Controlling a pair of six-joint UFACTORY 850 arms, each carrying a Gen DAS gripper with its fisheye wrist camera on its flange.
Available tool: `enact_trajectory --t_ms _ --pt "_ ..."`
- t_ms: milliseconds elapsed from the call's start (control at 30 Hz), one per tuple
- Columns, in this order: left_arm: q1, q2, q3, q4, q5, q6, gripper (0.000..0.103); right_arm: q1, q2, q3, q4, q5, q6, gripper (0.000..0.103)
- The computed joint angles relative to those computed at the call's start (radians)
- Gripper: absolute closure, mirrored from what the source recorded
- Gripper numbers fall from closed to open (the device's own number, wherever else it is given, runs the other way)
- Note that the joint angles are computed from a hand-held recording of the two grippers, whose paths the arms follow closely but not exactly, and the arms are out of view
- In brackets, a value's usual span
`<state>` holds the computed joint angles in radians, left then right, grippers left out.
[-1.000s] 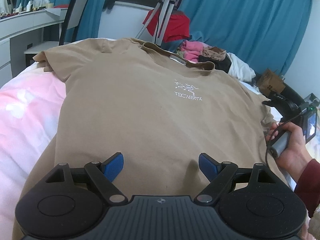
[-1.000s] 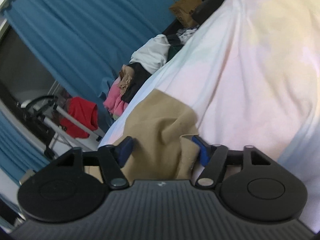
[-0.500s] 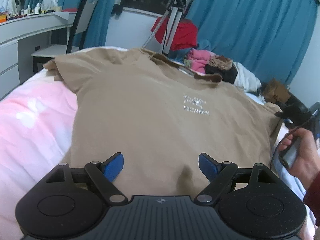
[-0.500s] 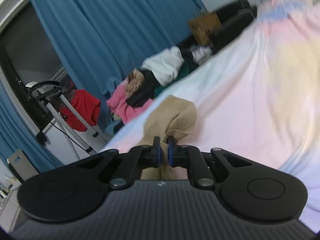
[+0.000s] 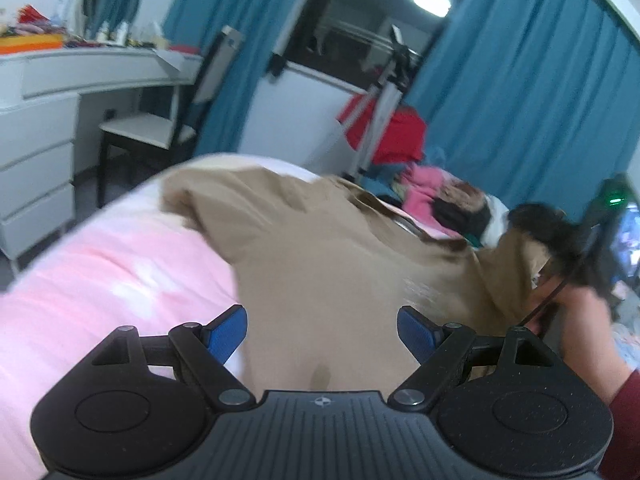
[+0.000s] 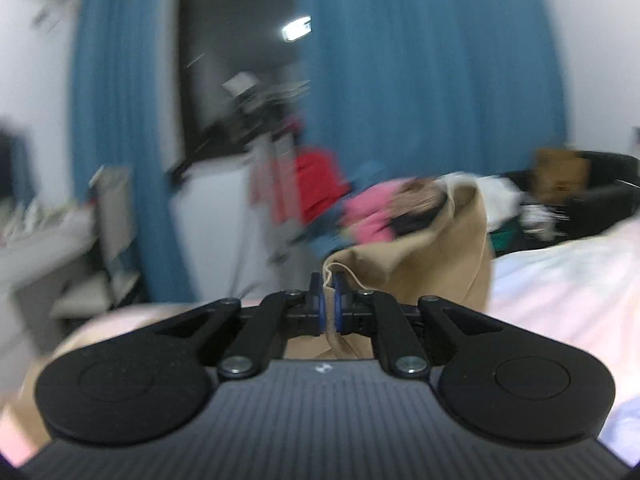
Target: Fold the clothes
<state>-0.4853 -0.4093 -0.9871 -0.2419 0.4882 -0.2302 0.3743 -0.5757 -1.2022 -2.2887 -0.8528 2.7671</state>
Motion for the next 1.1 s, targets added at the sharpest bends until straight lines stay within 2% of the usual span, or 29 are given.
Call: enact_trajectory --t_ms 167,200,233,267,300,333,433,500,633,733,867,933,1000,1100 --pt "0.037 -0.017 -0.016 -0.005 -0.023 -0.009 0.02 0.034 -0.142 -0.16 0.008 0.232 -0.137 0.092" --pt "0.043 -0.023 -0.02 0.004 -0.026 -0.016 0.02 0.028 -0.154 -0.177 -0.01 0.29 -0.121 0.09" --pt "0.049 -0.029 -0.024 0.014 -0.029 -0.023 0.02 0.022 -0.168 -0.195 -0.032 0.348 -0.101 0.084" --pt "0.053 -0.036 -0.03 0.029 -0.032 -0.035 0.02 0.016 -0.17 -0.198 -0.067 0.38 -0.058 0.073" --pt "0.056 -0.044 -0.037 0.046 -0.036 -0.05 0.02 0.013 -0.157 -0.177 -0.117 0.376 0.014 0.046" --pt "0.059 -0.052 -0.044 0.064 -0.04 -0.066 0.02 0.009 -0.145 -0.157 -0.166 0.371 0.085 0.029" --pt "0.061 -0.064 -0.052 0.126 -0.042 -0.118 0.02 0.006 -0.057 -0.038 -0.29 0.304 0.236 0.029" --pt "0.056 -0.066 -0.051 0.137 -0.035 -0.123 0.02 0.011 0.023 0.051 -0.298 0.272 0.248 0.029" --pt "0.039 -0.053 -0.035 0.125 -0.015 -0.091 0.02 0.041 0.203 0.236 -0.239 0.207 0.233 0.029" --pt "0.019 -0.03 -0.01 0.112 0.0 -0.051 0.02 0.082 0.355 0.415 -0.203 0.101 0.286 0.029" --pt "-0.007 0.017 0.04 0.18 0.009 -0.108 0.02 0.148 0.545 0.593 -0.112 0.025 0.276 0.028" --pt "-0.033 0.04 0.065 0.169 0.018 -0.079 0.02 0.194 0.623 0.675 -0.067 -0.066 0.274 0.028" --pt "-0.061 0.06 0.088 0.155 0.027 -0.042 0.02 0.246 0.679 0.75 -0.012 -0.199 0.276 0.028" --pt "-0.104 0.084 0.117 0.163 0.041 -0.008 0.019 0.294 0.745 0.829 0.081 -0.317 0.298 0.028"
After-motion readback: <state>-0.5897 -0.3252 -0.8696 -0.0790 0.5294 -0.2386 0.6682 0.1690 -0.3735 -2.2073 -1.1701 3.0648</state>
